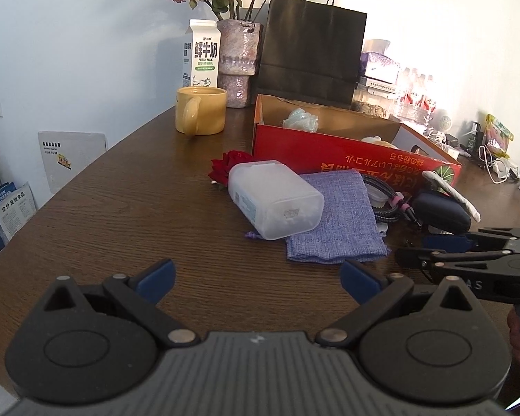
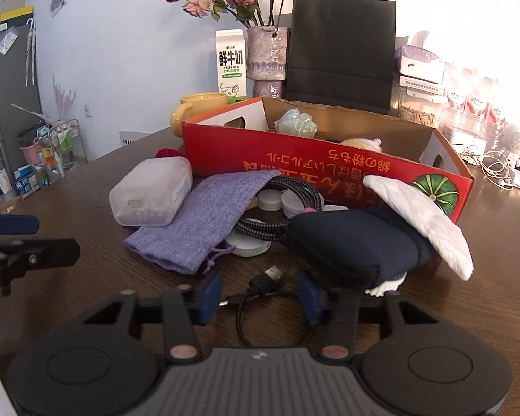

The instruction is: Organize objects

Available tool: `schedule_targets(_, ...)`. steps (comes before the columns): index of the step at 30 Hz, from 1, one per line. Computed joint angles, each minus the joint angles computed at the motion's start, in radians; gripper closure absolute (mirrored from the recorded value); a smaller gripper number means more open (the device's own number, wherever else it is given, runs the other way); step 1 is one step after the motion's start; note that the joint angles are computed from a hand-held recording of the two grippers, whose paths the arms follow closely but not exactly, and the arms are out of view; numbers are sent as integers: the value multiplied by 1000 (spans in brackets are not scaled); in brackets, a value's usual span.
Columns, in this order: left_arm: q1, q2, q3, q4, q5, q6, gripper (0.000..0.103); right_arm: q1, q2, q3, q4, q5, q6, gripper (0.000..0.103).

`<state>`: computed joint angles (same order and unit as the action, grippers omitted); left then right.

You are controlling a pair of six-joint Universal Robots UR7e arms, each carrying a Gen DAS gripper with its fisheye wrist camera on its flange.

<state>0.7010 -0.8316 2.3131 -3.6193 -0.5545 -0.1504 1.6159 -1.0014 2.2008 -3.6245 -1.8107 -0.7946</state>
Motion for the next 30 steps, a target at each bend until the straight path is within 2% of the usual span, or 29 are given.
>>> schedule_targets(4,3,4,-6,3,-8,1,0,3,13,-6,-11,-6,-10,63)
schedule_targets(7,7,10,-14,3,-12,3,0,-5,-1,-4,21,15,-3,83)
schedule_targets(11,12,20,-33,7,-12,5,0,-9,-5,3,16,28,-6,88)
schedule_targets(22,49,99,-180,-17,-5,71,0,-18,2,19,-75,48,-10,89)
schedule_targets(30,83,184,-326,10,50,98,0,-18,6,23,-100,52,-18,89)
